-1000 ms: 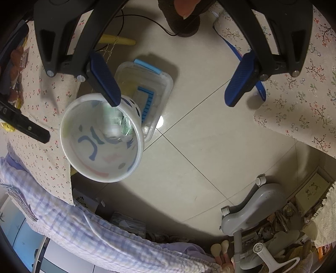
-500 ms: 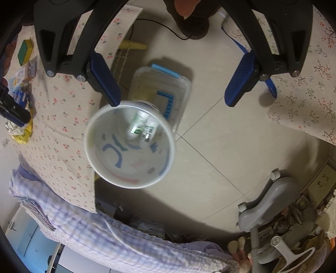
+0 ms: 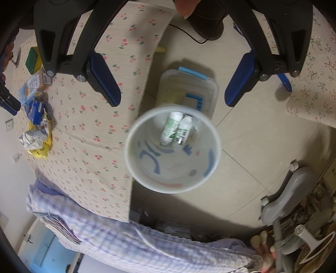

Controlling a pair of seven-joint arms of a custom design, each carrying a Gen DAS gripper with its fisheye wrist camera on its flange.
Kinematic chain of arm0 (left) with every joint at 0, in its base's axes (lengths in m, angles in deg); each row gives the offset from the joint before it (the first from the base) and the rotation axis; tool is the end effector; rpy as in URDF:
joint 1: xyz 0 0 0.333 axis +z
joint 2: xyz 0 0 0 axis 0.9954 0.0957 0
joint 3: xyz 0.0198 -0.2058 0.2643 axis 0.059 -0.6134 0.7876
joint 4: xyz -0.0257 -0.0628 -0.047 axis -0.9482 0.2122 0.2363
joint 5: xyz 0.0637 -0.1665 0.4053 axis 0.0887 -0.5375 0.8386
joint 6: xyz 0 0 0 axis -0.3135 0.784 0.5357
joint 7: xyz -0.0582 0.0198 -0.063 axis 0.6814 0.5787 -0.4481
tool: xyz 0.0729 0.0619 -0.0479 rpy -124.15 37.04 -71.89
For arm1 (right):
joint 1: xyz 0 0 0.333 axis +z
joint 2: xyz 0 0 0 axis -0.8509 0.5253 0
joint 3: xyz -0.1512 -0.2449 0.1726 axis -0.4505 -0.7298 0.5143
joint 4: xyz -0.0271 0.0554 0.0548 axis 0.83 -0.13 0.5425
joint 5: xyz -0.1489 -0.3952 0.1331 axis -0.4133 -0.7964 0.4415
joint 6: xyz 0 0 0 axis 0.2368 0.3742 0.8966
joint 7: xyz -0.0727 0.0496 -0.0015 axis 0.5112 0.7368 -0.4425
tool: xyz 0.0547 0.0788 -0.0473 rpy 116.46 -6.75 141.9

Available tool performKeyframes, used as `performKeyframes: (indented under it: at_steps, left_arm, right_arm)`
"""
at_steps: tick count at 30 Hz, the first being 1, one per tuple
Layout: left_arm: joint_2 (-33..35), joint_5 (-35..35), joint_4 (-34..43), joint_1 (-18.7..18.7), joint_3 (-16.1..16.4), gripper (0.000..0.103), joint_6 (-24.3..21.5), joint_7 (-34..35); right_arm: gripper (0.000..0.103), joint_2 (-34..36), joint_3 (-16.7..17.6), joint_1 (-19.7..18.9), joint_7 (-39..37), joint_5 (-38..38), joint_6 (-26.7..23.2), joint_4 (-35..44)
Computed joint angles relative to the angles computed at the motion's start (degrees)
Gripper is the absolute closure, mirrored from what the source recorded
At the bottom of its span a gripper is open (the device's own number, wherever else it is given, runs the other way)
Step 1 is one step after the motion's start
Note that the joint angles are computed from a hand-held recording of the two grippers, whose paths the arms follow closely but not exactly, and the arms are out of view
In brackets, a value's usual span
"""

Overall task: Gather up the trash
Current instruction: 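Grasp the milk carton with the left tool while the right tool grasps the green sponge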

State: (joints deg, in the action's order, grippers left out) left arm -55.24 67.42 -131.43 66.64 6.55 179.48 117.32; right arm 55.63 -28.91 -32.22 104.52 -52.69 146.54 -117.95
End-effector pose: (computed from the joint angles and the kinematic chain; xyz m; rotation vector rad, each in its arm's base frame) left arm 0.4460 -0.3035 0.5398 -2.2562 1.6855 -0.4648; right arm 0.5074 0.3772 0.5673 -2.0677 1.5967 -0.2454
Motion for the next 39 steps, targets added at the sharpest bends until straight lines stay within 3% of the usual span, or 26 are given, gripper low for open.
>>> performKeyframes:
  at_steps: [12, 21, 29, 34, 39]
  left_arm:
    - [11.1, 1.6, 10.8, -3.1, -2.3, 0.004, 0.8, 1.6]
    - [25.4, -2.1, 26.0, -8.1, -4.0, 0.004, -0.7, 13.1]
    - [32.4, -6.6, 34.1, -11.3, -5.1, 0.005, -0.9, 23.4]
    - [35.9, -5.2, 38.3, -13.5, -4.8, 0.012, -3.0, 27.6]
    - [38.4, -3.6, 41.2, -15.1, -4.1, 0.028, -5.8, 28.4]
  right_arm:
    - [0.025, -12.2, -2.2, -6.5, 3.0, 5.4, -0.5, -13.4]
    - [0.025, -15.1, -3.0, -10.4, 3.4, 6.3, -4.3, -17.7]
    - [0.025, -19.8, -3.0, -11.7, 1.0, 6.3, -7.1, -21.0]
    - [0.025, -22.7, -3.1, -12.4, -0.4, 6.8, -9.1, -23.6]
    - [0.025, -25.9, -3.3, -13.2, -0.5, 8.1, -10.5, -26.7]
